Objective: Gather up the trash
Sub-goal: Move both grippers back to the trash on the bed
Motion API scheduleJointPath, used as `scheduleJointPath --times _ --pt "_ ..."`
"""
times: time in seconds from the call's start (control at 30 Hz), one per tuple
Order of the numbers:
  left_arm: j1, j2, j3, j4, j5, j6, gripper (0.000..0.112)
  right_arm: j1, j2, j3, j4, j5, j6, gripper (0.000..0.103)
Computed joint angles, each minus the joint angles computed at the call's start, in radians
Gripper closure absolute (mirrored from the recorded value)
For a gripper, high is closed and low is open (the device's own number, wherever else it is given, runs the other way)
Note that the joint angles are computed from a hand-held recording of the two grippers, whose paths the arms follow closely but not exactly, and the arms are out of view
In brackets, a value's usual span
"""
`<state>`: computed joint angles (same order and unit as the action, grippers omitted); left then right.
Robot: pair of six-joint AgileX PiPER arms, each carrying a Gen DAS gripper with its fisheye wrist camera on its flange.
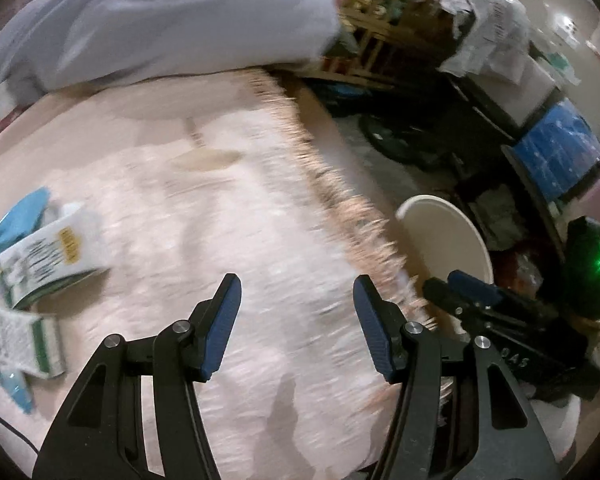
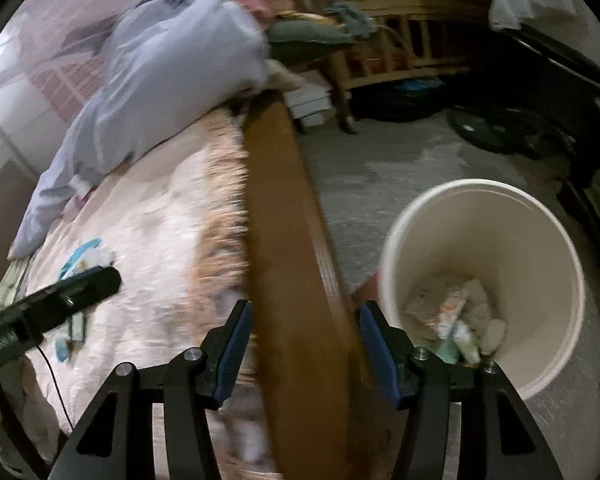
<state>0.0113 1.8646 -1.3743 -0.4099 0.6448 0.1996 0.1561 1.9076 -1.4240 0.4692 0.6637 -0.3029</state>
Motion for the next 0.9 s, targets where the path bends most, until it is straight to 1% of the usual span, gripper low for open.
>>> scheduleJointPath --times 0.17,0.23,0.37,0.47,0.53,0.6,0.63,0.73,0.77,0.9 --pt "0.104 -0.028 0.080 -0.035 -0.014 0.059 0.055 0.107 0.028 -0.048 -0.029 0.013 0.046 0.049" --pt "0.143 -0.035 0.097 -0.056 -0.003 0.084 0.055 0.143 0.043 -0.074 -0.037 0.023 0.062 0.049" --pt "0.237 -0.092 0.170 -0.105 0.009 0.167 0.055 0.213 0.059 -0.116 -0.040 0.035 0.071 0.049" --pt "0.309 -0.129 0.215 -0.128 0.025 0.220 0.055 0.265 0.089 -0.165 -0.057 0.058 0.081 0.049" --pt "0.348 -0.143 0.235 -0.110 0.016 0.219 0.055 0.297 0.116 -0.203 -0.066 0.076 0.090 0.049" --pt "0.398 -0.137 0.241 -0.152 0.013 0.269 0.055 0.334 0.150 -0.248 -0.078 0.095 0.102 0.049" --pt "0.420 -0.127 0.234 -0.173 0.022 0.287 0.055 0.345 0.161 -0.262 -0.081 0.099 0.106 0.049" --pt "0.477 -0.104 0.212 -0.217 0.089 0.330 0.055 0.388 0.205 -0.324 -0.083 0.125 0.122 0.049" --pt "0.492 -0.110 0.219 -0.207 0.097 0.342 0.055 0.399 0.214 -0.338 -0.084 0.131 0.125 0.049" --pt "0.551 -0.128 0.252 -0.175 0.092 0.372 0.055 0.449 0.251 -0.395 -0.092 0.158 0.121 0.049"
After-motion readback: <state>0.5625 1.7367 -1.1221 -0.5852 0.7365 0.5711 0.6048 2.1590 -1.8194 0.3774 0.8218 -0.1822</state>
